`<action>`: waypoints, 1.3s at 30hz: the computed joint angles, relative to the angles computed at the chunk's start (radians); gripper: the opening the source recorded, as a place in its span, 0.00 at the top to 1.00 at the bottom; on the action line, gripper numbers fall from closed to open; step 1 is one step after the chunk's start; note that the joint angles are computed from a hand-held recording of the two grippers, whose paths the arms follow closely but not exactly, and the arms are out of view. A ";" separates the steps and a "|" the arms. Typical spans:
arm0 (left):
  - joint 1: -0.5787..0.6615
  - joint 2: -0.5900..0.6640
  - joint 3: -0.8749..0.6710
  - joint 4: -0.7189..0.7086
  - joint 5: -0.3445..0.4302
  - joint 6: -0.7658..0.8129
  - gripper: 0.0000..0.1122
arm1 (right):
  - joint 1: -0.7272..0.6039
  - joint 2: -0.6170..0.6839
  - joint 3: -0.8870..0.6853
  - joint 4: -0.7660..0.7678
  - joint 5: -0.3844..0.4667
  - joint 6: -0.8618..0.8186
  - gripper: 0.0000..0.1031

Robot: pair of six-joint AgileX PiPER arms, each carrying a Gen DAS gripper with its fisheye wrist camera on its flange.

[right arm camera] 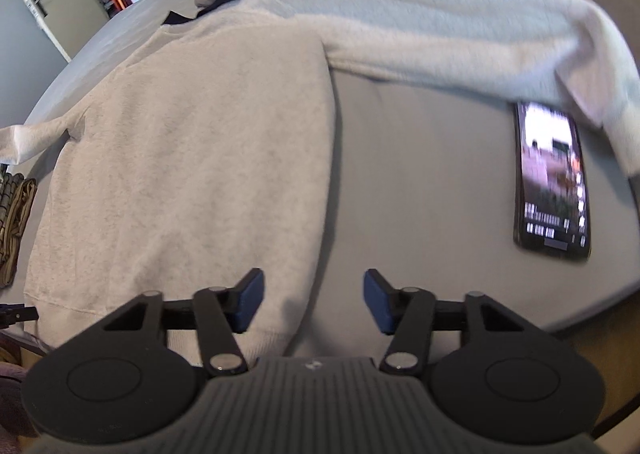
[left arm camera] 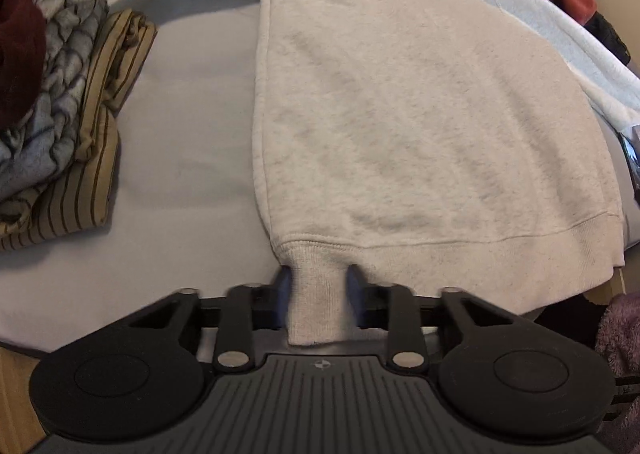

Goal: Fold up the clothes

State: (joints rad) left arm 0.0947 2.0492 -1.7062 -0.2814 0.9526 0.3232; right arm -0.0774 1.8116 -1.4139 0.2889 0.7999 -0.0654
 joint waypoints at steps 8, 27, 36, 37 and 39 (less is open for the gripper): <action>0.099 0.010 -0.013 -0.048 0.026 -0.133 0.96 | 0.008 0.008 0.042 0.070 0.022 -0.022 0.54; 0.068 -0.024 -0.012 -0.031 0.037 -0.135 0.96 | 0.004 0.027 0.066 0.275 0.009 -0.105 0.91; 0.237 -0.158 -0.002 -0.518 0.200 0.002 0.96 | -0.022 -0.028 -0.320 -0.007 0.257 -0.074 0.94; 0.255 -0.167 0.015 -0.560 0.217 0.006 0.96 | -0.015 -0.024 -0.370 -0.038 0.297 -0.089 0.94; 0.286 -0.181 0.062 -0.619 0.248 0.007 0.96 | 0.005 -0.026 -0.423 -0.091 0.352 -0.123 0.95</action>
